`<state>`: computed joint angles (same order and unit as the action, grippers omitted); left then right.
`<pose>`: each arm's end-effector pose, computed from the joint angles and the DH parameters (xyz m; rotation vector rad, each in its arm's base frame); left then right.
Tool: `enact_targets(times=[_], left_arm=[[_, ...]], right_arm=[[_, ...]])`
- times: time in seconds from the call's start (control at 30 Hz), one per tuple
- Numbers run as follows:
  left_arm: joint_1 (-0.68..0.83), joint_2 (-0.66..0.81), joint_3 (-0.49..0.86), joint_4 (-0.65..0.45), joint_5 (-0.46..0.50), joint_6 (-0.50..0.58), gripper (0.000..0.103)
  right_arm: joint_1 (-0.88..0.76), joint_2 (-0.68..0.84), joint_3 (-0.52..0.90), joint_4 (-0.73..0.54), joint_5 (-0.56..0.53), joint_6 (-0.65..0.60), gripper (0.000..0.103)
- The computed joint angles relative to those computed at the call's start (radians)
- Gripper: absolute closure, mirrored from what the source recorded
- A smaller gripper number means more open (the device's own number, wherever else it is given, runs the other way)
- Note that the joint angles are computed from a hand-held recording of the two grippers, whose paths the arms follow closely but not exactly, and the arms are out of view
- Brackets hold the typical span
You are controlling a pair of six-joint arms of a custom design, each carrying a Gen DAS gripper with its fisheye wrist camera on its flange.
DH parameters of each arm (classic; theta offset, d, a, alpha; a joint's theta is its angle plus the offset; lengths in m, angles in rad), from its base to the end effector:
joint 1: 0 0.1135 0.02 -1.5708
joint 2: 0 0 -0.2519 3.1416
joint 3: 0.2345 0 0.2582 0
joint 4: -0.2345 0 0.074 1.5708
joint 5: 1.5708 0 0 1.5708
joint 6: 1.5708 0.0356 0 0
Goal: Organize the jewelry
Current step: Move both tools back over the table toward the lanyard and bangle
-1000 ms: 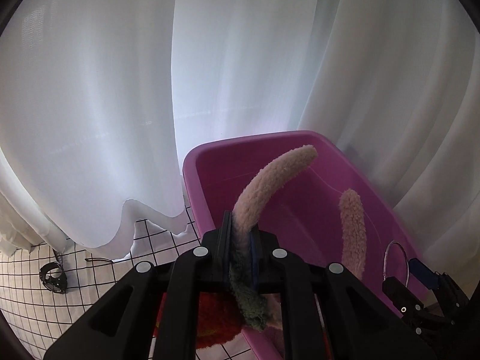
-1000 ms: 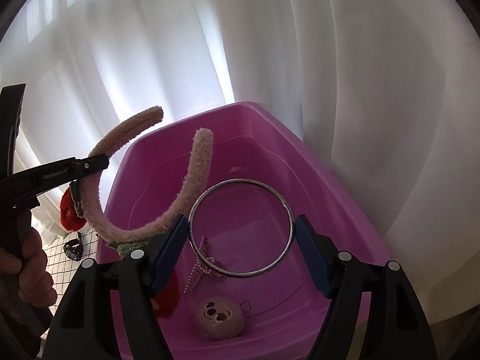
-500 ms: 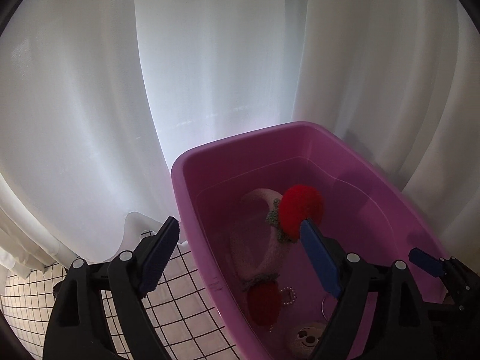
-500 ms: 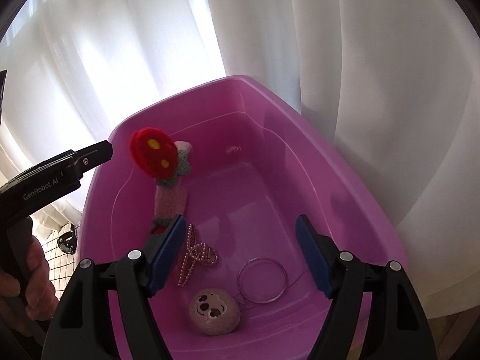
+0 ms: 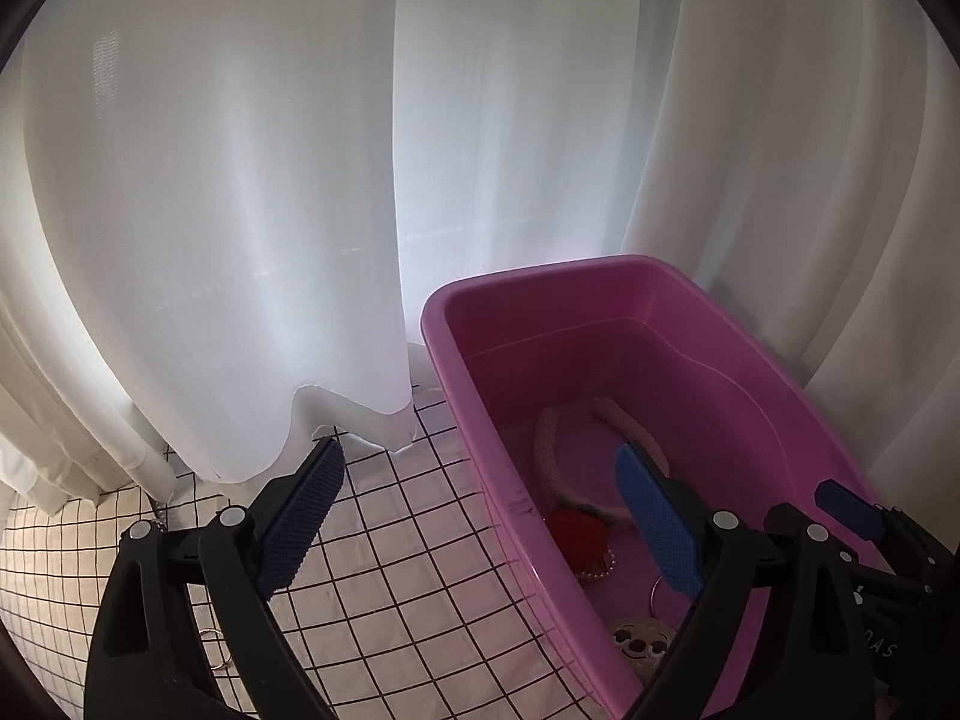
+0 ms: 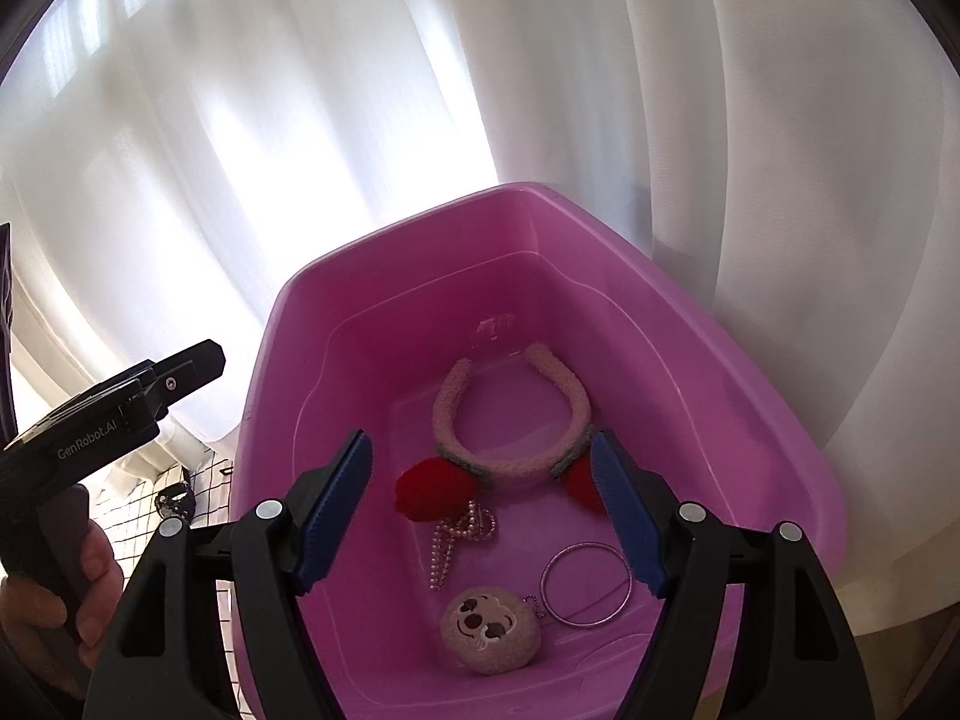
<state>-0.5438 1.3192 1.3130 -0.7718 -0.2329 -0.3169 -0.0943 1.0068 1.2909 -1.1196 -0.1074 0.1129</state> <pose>0.2491 -0.1410 0.3397 0.1501 2.3230 -0.1588 0.1825 -0.0134 0.3732 0.1991 2.3962 0.1378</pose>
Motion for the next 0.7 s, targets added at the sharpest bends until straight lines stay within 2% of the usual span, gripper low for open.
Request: enact_targets(times=[0.23, 0.33, 0.43, 0.53, 0.63, 0.7], left_arm=[[0.176, -0.193, -0.121, -0.083, 0.116, 0.010, 0.006], [0.324, -0.308, -0.173, -0.135, 0.202, 0.075, 0.006], [0.534, -0.421, -0.228, -0.186, 0.302, 0.203, 0.006], [0.864, -0.491, -0.275, -0.239, 0.457, 0.413, 0.006], [1.222, -0.479, -0.312, -0.256, 0.601, 0.641, 0.006], [1.403, -0.415, -0.325, -0.240, 0.659, 0.752, 0.006]], right_arm=[[0.274, -0.009, 0.017, 0.024, 0.150, 0.140, 0.031], [0.429, 0.002, 0.037, 0.036, 0.232, 0.209, 0.031], [0.583, 0.040, 0.062, 0.057, 0.303, 0.275, 0.031], [0.723, 0.097, 0.092, 0.078, 0.359, 0.333, 0.031], [0.820, 0.176, 0.121, 0.103, 0.375, 0.371, 0.031], [0.868, 0.229, 0.132, 0.124, 0.379, 0.393, 0.031]])
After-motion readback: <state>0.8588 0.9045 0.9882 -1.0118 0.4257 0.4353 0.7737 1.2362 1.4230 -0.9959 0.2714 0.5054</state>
